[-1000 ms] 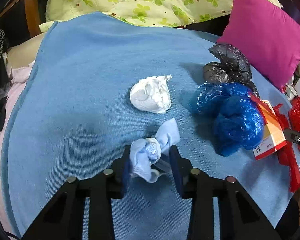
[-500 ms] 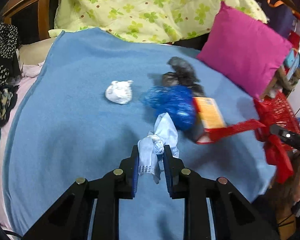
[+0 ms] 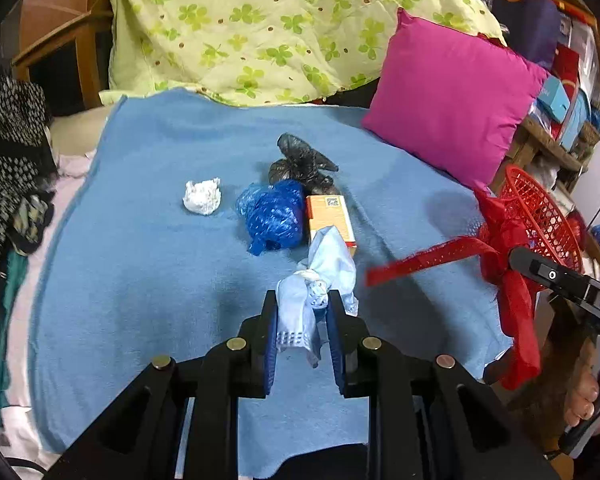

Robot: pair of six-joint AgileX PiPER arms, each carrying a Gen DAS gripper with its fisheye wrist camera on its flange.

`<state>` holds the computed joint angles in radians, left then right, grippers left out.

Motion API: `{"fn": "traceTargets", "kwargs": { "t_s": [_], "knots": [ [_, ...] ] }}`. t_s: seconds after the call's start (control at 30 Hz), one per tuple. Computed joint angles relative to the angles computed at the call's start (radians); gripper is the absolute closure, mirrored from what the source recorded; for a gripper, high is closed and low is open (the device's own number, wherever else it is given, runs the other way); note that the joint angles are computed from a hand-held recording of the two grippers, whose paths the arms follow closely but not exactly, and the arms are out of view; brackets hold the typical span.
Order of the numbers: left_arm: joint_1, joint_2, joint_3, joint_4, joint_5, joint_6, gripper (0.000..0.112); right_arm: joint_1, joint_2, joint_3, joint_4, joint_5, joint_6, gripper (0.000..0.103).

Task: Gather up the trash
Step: 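Carry the tissue and red ribbon over the red wastebasket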

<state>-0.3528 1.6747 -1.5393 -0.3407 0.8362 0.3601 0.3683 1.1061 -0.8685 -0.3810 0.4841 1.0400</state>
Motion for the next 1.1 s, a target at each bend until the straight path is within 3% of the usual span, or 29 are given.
{"fn": "traceTargets", "kwargs": {
  "t_s": [0.3,0.53,1.1],
  "knots": [
    [-0.160,-0.101,0.018,0.269,-0.048,-0.211,0.088,0.114,-0.108,0.004,-0.180,0.111,0.159,0.068],
    [-0.259,-0.124,-0.012,0.406,-0.039,-0.318,0.088,0.206,-0.172,0.001,-0.310,0.212,0.256,0.068],
    [-0.450,-0.069,-0.166,0.611,0.025,-0.464,0.088,0.289,-0.332,-0.011,-0.446,0.389,0.304,0.068]
  ]
}}
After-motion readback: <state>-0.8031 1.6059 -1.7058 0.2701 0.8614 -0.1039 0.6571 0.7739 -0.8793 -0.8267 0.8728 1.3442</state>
